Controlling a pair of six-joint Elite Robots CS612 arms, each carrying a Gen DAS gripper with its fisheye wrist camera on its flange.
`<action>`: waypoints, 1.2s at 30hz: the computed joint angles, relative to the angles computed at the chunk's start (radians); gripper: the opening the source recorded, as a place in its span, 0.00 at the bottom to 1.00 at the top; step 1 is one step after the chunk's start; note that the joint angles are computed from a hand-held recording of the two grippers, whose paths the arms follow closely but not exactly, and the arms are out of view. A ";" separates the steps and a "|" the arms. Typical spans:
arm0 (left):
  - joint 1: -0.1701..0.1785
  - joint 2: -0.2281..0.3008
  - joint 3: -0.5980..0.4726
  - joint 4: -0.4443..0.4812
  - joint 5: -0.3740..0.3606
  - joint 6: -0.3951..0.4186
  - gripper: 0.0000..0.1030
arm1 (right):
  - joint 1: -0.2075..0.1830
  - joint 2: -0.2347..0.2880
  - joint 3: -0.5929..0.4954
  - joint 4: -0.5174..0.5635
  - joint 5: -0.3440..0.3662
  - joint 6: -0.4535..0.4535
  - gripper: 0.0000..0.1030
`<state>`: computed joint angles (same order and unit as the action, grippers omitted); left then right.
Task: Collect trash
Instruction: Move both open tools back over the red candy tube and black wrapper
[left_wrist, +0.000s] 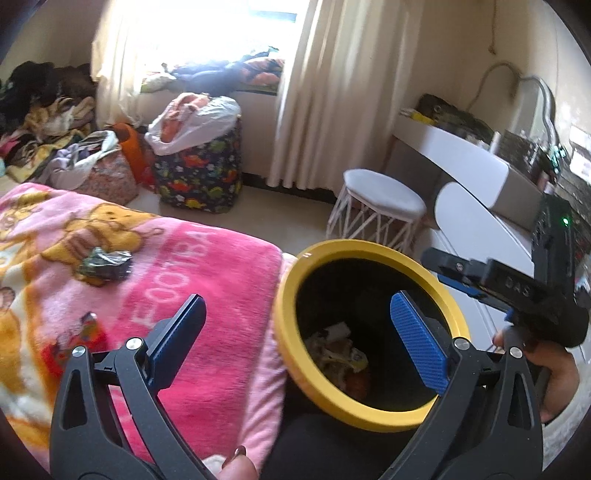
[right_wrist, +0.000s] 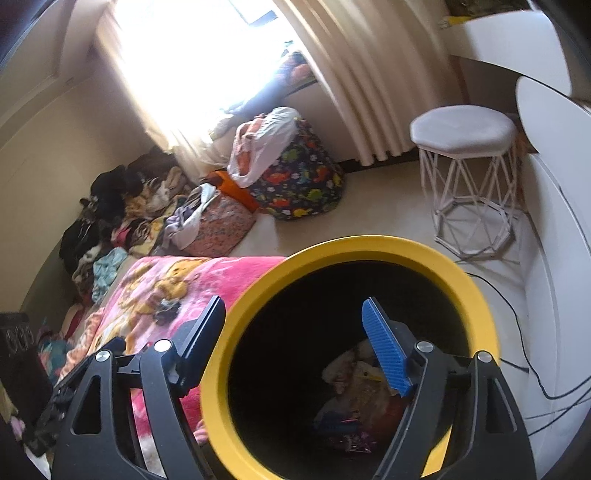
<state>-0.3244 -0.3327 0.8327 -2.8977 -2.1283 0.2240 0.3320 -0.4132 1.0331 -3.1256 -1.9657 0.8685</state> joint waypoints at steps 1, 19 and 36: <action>0.003 0.002 -0.005 -0.004 0.003 -0.009 0.89 | 0.001 0.005 -0.012 0.001 0.005 -0.011 0.72; 0.054 0.061 -0.117 -0.009 0.053 -0.136 0.89 | 0.018 0.096 -0.225 0.102 0.124 -0.142 0.72; 0.099 0.124 -0.232 0.063 0.133 -0.215 0.89 | 0.025 0.208 -0.482 0.258 0.229 -0.254 0.72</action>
